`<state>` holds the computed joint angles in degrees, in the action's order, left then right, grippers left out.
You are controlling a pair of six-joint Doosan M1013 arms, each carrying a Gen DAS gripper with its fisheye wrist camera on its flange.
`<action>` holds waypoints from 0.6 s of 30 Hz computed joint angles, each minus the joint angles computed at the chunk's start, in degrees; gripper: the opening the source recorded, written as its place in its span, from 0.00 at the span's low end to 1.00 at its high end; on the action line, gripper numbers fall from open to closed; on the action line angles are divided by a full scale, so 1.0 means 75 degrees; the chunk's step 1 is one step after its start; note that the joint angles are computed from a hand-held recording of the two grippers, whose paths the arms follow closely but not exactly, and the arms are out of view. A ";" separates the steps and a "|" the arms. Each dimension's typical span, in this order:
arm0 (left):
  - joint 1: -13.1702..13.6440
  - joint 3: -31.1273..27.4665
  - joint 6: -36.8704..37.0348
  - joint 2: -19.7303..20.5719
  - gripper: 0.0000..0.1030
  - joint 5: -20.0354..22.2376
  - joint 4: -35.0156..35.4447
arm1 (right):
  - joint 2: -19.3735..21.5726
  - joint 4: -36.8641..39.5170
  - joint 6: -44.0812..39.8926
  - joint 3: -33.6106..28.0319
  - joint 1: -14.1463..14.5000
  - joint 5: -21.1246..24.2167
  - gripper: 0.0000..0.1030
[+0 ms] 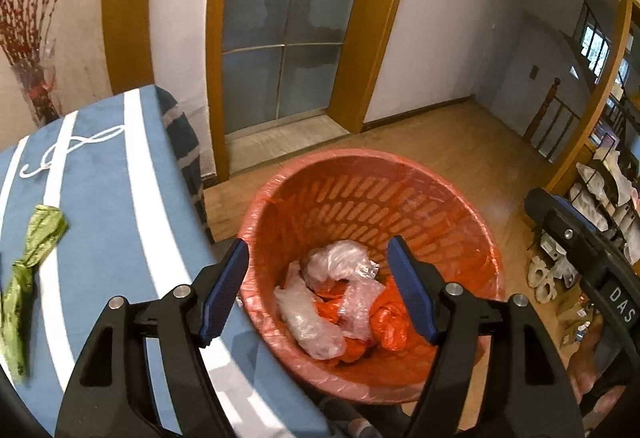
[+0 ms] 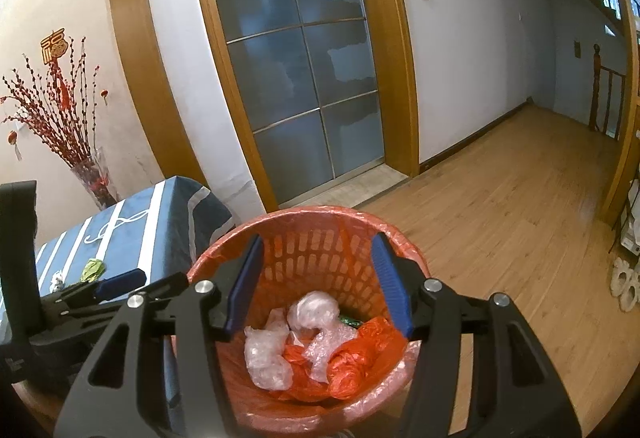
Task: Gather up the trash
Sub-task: 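Move both open tools back toward the table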
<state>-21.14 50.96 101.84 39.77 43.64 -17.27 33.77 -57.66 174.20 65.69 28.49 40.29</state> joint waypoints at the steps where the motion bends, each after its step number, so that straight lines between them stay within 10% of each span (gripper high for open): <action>1: 0.0019 0.0076 -0.0040 -0.0053 0.69 -0.0078 0.0078 | -0.0002 -0.0005 -0.0019 -0.0006 0.0009 0.0006 0.55; 18: 0.0838 0.1140 -0.3205 -0.0755 0.74 -0.1073 0.3224 | 0.0470 0.0828 -0.1695 -0.1000 0.0501 -0.0047 0.55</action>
<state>-14.85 59.51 77.81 34.11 35.59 6.92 37.29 -51.45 161.49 58.19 32.25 39.94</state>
